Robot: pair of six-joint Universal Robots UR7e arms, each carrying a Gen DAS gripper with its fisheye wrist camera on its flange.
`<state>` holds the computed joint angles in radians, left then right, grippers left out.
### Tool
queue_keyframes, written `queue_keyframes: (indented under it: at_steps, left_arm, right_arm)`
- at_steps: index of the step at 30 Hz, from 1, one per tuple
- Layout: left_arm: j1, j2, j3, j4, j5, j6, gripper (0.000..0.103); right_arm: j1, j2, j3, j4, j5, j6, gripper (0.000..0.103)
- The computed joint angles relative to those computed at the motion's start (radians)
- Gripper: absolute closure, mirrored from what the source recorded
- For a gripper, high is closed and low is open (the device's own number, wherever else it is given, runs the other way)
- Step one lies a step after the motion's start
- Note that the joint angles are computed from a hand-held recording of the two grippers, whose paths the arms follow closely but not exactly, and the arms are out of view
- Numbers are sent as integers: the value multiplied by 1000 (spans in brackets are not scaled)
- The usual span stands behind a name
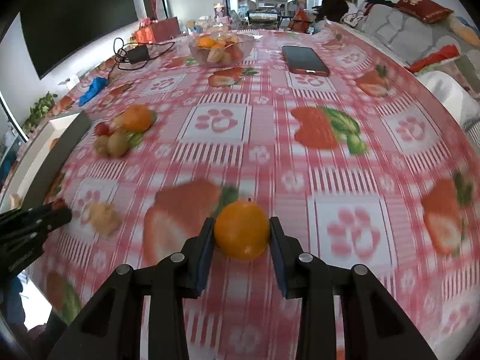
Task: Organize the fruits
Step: 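Carry the tomato and orange into the white tray and open both tools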
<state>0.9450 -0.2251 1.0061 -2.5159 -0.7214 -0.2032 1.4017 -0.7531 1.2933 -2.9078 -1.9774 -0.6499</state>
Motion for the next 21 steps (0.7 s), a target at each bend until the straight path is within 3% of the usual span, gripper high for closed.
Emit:
queue_keyframes:
  at_steps: [6,21]
  left_arm:
    - [-16,-22,82,-79,22,1,79]
    - [-19,-24,100,-110,25,8,79]
  right_arm:
    - [-1,-41,118,-116,0,-31,67]
    - [4,-34,130,-156,-20,-52,66]
